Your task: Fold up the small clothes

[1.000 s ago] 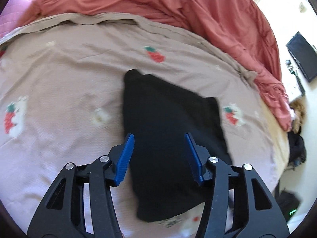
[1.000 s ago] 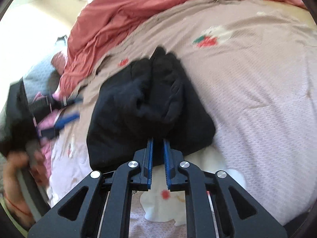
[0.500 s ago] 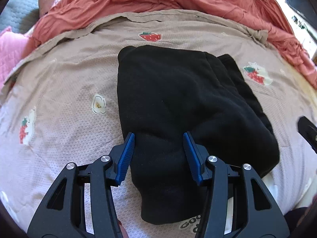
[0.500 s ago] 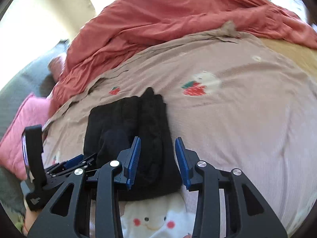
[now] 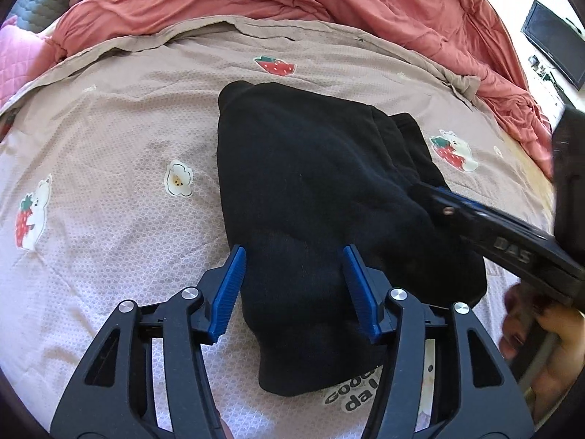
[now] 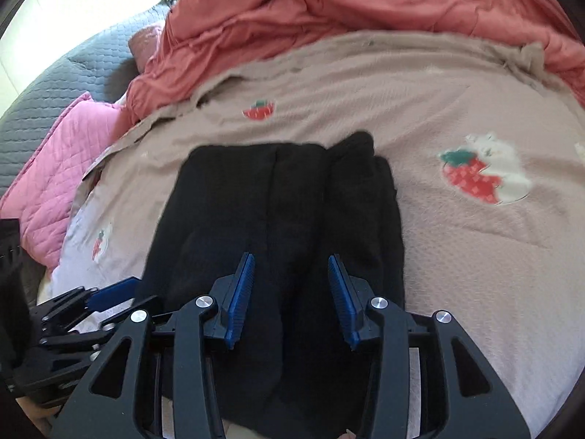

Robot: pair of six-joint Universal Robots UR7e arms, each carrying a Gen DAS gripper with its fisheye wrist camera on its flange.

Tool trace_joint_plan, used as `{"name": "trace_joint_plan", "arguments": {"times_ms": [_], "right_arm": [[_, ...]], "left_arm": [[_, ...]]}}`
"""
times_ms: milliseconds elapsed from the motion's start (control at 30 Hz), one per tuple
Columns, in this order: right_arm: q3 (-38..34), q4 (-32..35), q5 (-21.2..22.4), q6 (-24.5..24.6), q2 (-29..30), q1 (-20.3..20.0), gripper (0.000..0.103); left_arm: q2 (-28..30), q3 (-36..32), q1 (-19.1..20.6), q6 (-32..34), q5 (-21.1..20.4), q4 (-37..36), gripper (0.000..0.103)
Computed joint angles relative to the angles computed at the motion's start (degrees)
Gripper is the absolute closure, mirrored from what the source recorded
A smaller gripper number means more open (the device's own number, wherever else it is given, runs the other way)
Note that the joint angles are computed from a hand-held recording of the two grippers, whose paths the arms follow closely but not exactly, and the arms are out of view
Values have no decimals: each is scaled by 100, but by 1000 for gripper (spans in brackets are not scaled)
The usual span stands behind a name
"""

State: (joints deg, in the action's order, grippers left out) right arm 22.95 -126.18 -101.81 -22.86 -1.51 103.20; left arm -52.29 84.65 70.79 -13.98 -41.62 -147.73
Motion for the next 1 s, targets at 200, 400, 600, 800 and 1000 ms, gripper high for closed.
{"name": "trace_joint_plan", "arguments": {"times_ms": [200, 400, 600, 800, 1000], "right_arm": [[52, 80, 467, 191, -38, -111, 73], [278, -175, 503, -8, -161, -50, 90], [798, -908, 16, -436, -454, 84, 91], [49, -179, -215, 114, -60, -65, 90], [228, -264, -65, 99, -201, -63, 73]], "left_arm": [[-32, 60, 19, 9, -61, -75, 50], [-45, 67, -13, 7, -165, 44, 40], [-2, 114, -124, 304, -136, -89, 36], [63, 64, -67, 188, -221, 53, 35], [40, 87, -41, 131, -250, 69, 35]]}}
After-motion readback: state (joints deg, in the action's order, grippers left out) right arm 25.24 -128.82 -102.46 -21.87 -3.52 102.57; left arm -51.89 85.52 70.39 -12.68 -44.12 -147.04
